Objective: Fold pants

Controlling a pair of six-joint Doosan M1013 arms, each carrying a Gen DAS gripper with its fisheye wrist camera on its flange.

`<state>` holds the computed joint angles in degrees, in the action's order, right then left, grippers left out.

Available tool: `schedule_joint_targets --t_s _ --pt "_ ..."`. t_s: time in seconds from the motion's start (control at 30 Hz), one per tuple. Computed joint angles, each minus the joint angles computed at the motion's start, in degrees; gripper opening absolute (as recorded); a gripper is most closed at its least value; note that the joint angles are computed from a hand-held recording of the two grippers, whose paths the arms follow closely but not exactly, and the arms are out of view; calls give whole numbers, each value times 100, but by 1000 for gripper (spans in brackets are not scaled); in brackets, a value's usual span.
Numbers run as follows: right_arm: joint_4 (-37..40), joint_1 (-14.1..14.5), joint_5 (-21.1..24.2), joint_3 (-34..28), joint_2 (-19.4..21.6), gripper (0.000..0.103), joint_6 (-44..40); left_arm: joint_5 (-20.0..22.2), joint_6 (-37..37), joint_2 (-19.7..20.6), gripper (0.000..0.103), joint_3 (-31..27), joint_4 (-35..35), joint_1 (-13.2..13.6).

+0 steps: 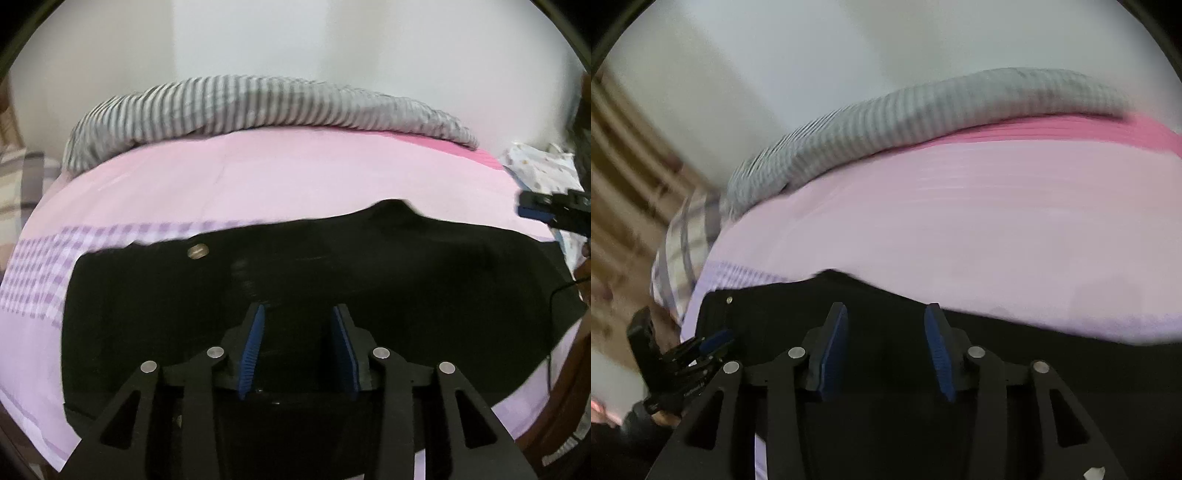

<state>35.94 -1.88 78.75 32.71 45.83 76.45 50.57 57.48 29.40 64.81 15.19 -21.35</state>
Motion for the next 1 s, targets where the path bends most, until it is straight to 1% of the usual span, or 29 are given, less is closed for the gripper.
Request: schedule_joint_targets --t_s 0.07,0.13,0.17,0.2,0.3,0.4,0.47,0.53,0.67,0.7,0.8,0.87,0.9,0.93,1.0 --pt "-181 -271 -290 452 -270 43 230 -30 196 50 43 -100 -108 -64" --pt "-459 -604 -647 952 -565 43 551 -12 517 141 44 -256 -292 -146" --pt "-538 -698 -729 1090 -638 43 613 10 661 191 44 -337 -369 -187" --pt "-681 -858 -775 1232 -712 43 764 30 771 230 44 -398 -442 -207" --pt "-1031 -1201 -804 1495 -820 43 1137 156 1214 422 44 -706 -982 -260" --pt "-1136 -1455 -706 1635 -832 43 1280 362 1445 638 44 -1051 -1321 -304" --pt "-1185 -1541 -662 1709 -825 43 1314 534 1537 795 44 -1304 -1407 -350" --pt "-970 -1649 -567 1735 -786 43 1223 711 1628 954 44 -1567 -1480 -389" --pt "-768 -1729 -483 1804 -734 43 1040 1021 1772 1192 44 -1970 -1640 -449" --pt "-673 -1743 -574 1873 -765 43 967 1081 1780 1234 44 -2036 -1635 -475" --pt "-224 -1795 -501 2000 -790 43 683 1243 1838 1355 44 -2244 -1605 -530" --pt "-109 -1806 -525 2073 -821 43 501 1341 1893 1420 44 -2345 -1629 -549" --pt "168 -1848 -407 2099 -799 41 412 1380 1894 1446 44 -2382 -1625 -557" --pt "326 -1868 -390 2146 -800 40 350 1425 1896 1479 44 -2430 -1634 -561" --pt "471 -1881 -459 2245 -833 40 157 1496 1888 1526 44 -2494 -1653 -571"
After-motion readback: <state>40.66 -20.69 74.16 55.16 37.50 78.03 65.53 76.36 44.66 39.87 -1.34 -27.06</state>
